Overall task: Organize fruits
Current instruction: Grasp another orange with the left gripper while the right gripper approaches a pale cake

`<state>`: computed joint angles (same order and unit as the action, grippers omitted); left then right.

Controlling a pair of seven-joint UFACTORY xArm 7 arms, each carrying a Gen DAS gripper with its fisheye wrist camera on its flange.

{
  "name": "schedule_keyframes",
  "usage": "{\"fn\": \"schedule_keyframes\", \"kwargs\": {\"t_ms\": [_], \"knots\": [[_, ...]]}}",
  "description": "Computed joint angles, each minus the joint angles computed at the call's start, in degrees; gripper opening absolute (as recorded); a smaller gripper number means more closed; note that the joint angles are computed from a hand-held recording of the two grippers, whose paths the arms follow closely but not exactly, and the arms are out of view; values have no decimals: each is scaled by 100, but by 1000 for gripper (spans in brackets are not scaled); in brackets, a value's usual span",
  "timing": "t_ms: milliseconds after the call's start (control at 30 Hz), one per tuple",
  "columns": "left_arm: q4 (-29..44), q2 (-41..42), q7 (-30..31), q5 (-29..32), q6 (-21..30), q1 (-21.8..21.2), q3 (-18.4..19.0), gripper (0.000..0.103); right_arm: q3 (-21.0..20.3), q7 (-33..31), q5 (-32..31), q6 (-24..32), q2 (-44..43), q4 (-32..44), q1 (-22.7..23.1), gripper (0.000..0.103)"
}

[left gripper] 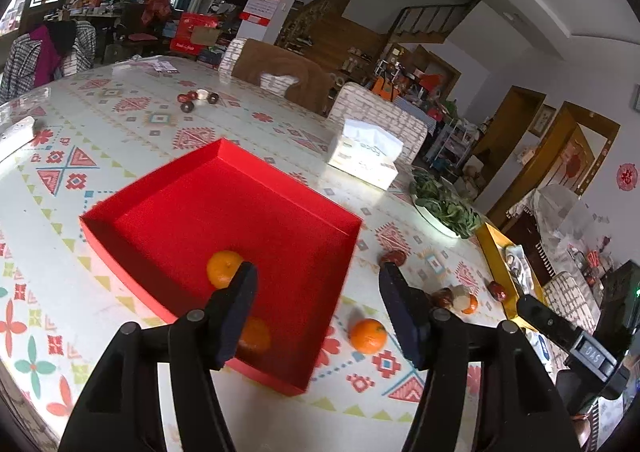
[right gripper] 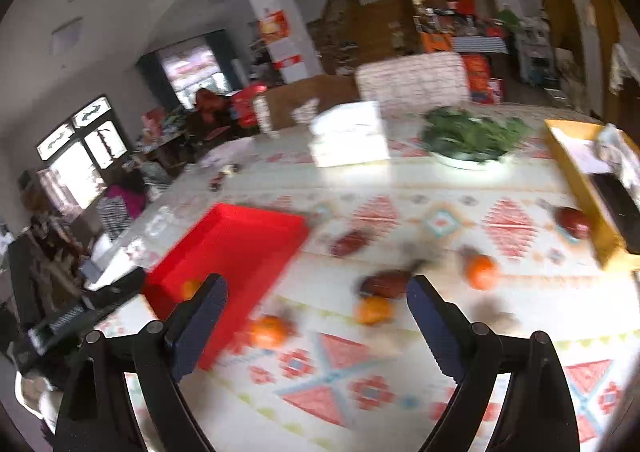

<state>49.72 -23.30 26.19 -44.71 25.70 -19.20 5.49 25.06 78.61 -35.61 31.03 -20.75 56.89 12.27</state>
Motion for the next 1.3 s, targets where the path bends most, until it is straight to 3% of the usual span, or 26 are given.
{"fn": "schedule_keyframes", "kwargs": {"t_ms": [200,333,600,733,900,1033,1167,1300], "knots": [[6,66,-173,16,67,-37,-123,65,-218,-450,472,229,-860,-781,92,89],[-35,71,-72,-45,37,-126,-151,65,-390,-805,1022,195,-1270,-1265,166,72],[35,305,361,164,327,-338,-426,65,-634,-1316,2038,-449,-1439,-1885,237,72],[22,531,616,358,283,-406,-650,60,-776,-1813,2480,-672,-1018,-1759,439,72],[18,757,540,921,70,-329,-901,55,-658,-2297,2427,-486,-175,-1092,432,71],[103,846,501,1092,12,-325,-894,55,-713,-2556,2339,-381,365,-674,505,54],[178,934,533,1017,-9,-320,-835,55,-850,-2703,2355,-316,788,-385,605,51],[264,1086,295,1314,-118,-193,-941,56,-889,-2639,2176,-313,908,-309,656,47]]}}
